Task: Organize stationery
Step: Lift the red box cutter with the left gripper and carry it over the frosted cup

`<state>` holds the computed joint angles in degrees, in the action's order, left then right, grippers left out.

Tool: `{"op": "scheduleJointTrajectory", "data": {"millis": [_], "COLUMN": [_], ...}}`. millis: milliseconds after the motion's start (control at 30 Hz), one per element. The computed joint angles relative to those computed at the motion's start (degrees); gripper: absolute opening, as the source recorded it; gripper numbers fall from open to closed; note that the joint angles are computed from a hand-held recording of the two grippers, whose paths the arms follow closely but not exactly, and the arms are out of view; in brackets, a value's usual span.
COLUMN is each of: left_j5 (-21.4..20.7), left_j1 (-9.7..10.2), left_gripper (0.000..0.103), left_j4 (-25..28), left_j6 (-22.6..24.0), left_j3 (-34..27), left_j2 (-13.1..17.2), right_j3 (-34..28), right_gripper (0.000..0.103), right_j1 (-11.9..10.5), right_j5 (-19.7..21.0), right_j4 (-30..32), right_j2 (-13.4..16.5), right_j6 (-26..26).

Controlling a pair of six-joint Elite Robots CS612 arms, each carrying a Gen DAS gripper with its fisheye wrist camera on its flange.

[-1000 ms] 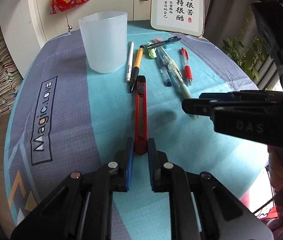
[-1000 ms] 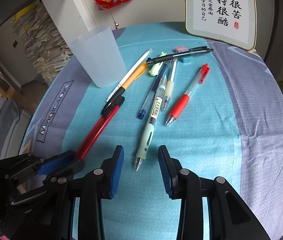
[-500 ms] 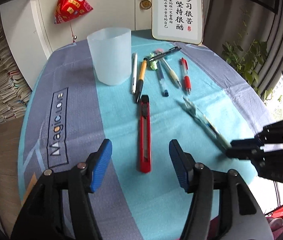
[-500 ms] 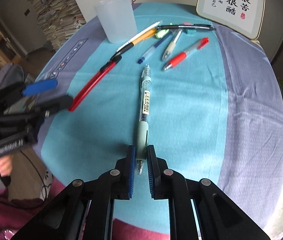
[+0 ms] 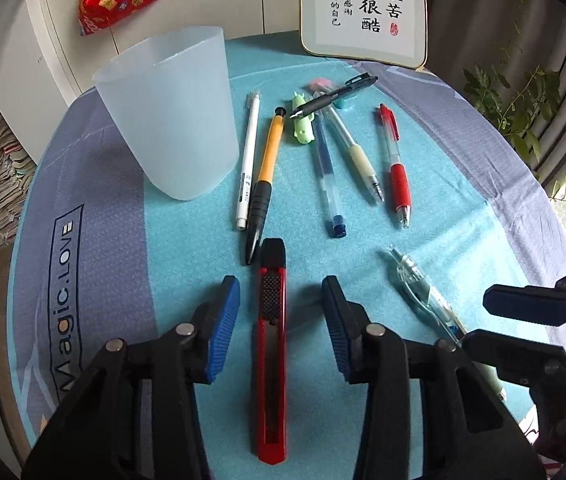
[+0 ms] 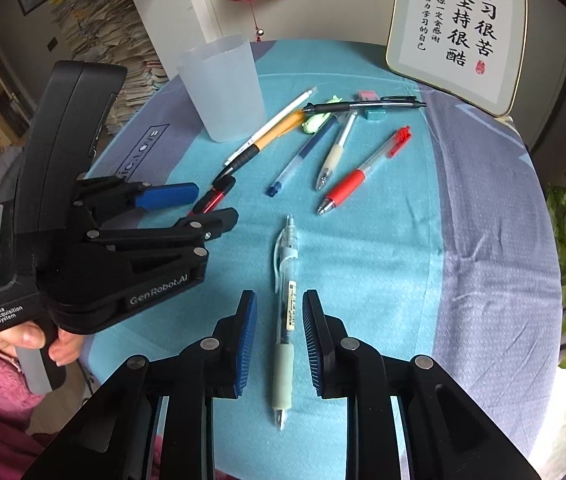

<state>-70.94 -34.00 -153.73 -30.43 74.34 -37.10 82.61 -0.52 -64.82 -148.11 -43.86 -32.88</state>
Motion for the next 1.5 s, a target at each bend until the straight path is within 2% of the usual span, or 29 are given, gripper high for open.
{"op": "scheduleJointTrajectory", "data": {"millis": [67, 100, 133, 233, 500, 567, 633, 733, 833, 1067, 1200, 1500], "left_j5": [-0.72, -1.06, -1.27, -1.68, 1.63, 2.47, 3.51, 4.06, 4.92, 7.25, 10.47, 15.82], "left_j1": [0.21, 0.31, 0.40, 0.61, 0.09, -0.06, -0.21, -0.35, -0.57, -0.45, 0.01, 1.96], "left_gripper": [0.031, 0.017, 0.011, 0.012, 0.012, 0.012, 0.011, 0.011, 0.011, 0.011, 0.011, 0.011], "left_j4": [-0.31, -0.46, -0.35, -1.09, -7.32, -8.81, -10.04, -11.89, -13.88, -17.98, -18.72, -20.26], "left_j6": [0.27, 0.36, 0.17, -0.88, 0.24, 0.52, 0.61, 0.90, 1.47, 4.12, 6.50, 7.47], "left_j3": [-0.09, -0.16, -0.29, 0.07, 3.41, 4.32, 5.14, 6.26, 7.06, 6.51, 3.70, -3.22], "left_j2": [0.01, 0.03, 0.06, -0.30, -2.98, -3.69, -4.32, -5.21, -5.93, -7.02, -6.20, -2.21], "right_j3": [-1.23, -1.45, -1.86, -2.94, -6.43, -7.05, -6.99, -7.00, -5.17, -0.42, 1.43, 1.98], "right_gripper": [0.033, 0.040, 0.045, 0.045, 0.045, 0.038, 0.017, 0.017, 0.016, 0.016, 0.016, 0.016], "right_j1": [0.38, 0.52, 0.67, 1.04, 2.30, 2.72, 2.89, 2.55, 1.83, 0.02, -0.54, -0.88], "right_j5": [-0.30, -0.41, -0.57, -0.67, -3.21, -4.86, -5.71, -3.95, -0.46, 6.01, 8.11, 9.39], "right_j4": [0.49, 0.35, 0.23, 0.30, 2.57, 2.57, 1.49, 3.00, 1.18, -7.72, -11.94, -15.38], "right_j2": [0.69, 0.86, 1.12, 1.78, 3.88, 4.37, 4.53, 4.21, 2.89, -0.74, -2.05, -2.66], "right_j6": [0.13, 0.23, 0.33, 0.12, 0.29, 0.43, 0.28, 0.46, 1.14, 4.93, 6.57, 8.82]}}
